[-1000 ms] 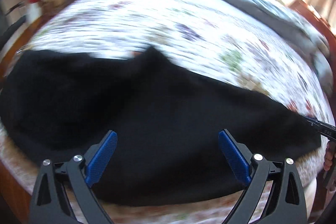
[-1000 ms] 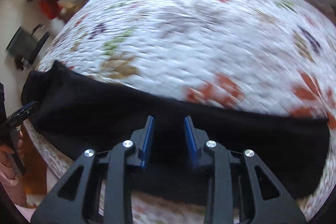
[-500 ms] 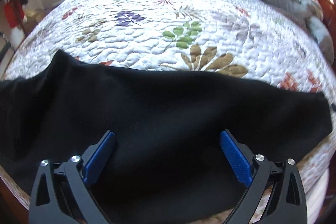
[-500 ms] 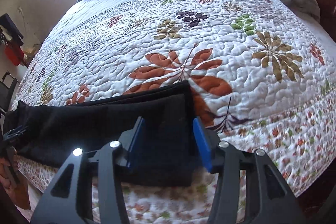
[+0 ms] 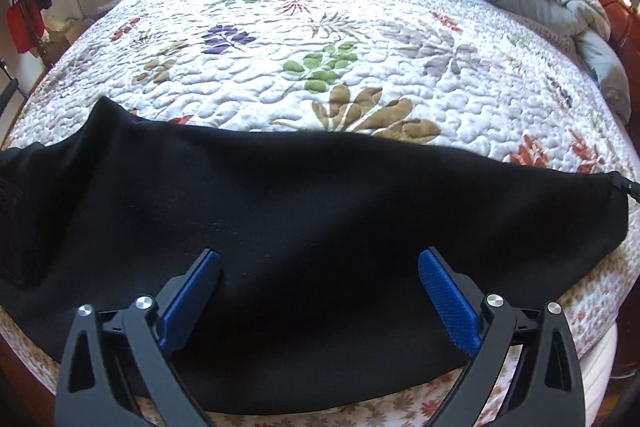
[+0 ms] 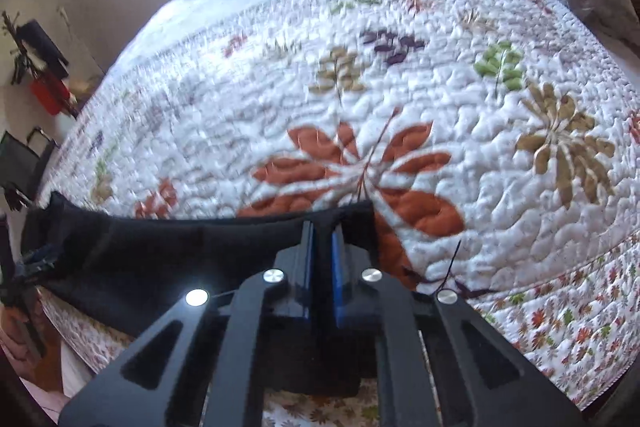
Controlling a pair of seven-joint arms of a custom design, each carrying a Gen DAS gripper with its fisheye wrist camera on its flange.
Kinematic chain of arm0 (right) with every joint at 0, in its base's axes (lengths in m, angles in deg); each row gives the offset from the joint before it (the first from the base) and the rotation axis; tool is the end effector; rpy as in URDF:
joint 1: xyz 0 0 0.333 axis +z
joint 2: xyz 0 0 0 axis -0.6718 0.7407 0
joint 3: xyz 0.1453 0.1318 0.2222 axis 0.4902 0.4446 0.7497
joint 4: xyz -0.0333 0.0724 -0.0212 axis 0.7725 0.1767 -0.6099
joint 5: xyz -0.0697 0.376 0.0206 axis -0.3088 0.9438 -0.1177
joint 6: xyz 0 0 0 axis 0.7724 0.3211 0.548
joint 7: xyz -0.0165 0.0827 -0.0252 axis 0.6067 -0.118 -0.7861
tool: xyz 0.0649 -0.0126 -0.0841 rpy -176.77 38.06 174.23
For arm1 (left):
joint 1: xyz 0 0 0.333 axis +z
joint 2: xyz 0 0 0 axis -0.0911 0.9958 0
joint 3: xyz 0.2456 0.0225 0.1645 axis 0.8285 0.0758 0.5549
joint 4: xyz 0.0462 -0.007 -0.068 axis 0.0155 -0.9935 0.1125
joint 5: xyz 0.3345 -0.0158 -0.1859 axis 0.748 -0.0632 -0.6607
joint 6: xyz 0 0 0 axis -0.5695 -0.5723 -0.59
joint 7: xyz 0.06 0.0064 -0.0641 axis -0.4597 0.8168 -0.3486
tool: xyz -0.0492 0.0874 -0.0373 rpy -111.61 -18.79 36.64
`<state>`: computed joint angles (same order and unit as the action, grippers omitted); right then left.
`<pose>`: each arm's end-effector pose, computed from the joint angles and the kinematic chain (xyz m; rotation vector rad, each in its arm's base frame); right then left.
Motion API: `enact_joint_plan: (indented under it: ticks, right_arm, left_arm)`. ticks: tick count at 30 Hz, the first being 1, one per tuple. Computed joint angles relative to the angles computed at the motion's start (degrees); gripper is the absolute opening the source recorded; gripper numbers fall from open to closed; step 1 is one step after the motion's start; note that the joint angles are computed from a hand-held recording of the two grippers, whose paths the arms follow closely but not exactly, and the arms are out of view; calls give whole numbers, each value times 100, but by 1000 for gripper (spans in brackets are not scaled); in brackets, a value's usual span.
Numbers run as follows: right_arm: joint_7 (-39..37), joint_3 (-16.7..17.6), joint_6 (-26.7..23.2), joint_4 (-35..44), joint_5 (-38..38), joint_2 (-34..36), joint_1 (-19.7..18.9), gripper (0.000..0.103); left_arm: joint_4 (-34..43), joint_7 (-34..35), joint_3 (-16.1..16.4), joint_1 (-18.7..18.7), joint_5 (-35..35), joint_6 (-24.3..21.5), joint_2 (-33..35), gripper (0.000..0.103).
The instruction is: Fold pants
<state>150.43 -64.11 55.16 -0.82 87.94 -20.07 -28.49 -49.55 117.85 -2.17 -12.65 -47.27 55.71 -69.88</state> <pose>0.6694 0.2001 0.5388 -2.0068 1.5571 -0.1760 0.4899 -0.1559 0.5175 -2.2405 1.6258 -0.4913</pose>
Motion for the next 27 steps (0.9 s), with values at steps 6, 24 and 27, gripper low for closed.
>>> enact_joint_plan:
  ticks: [6, 24, 27]
  right_arm:
    - [446, -131, -913, 996, -310, 696, 55, 5]
    - [1685, 18, -1249, -1246, -469, -1093, 306, 50]
    - [1800, 43, -1058, -1429, -155, -1119, 266, 59]
  left_arm:
    - [238, -148, -156, -28, 357, -255, 356, 99]
    - [509, -38, -96, -416, -1094, -32, 528, 99]
    - [469, -102, -123, -425, -1077, -68, 493, 99]
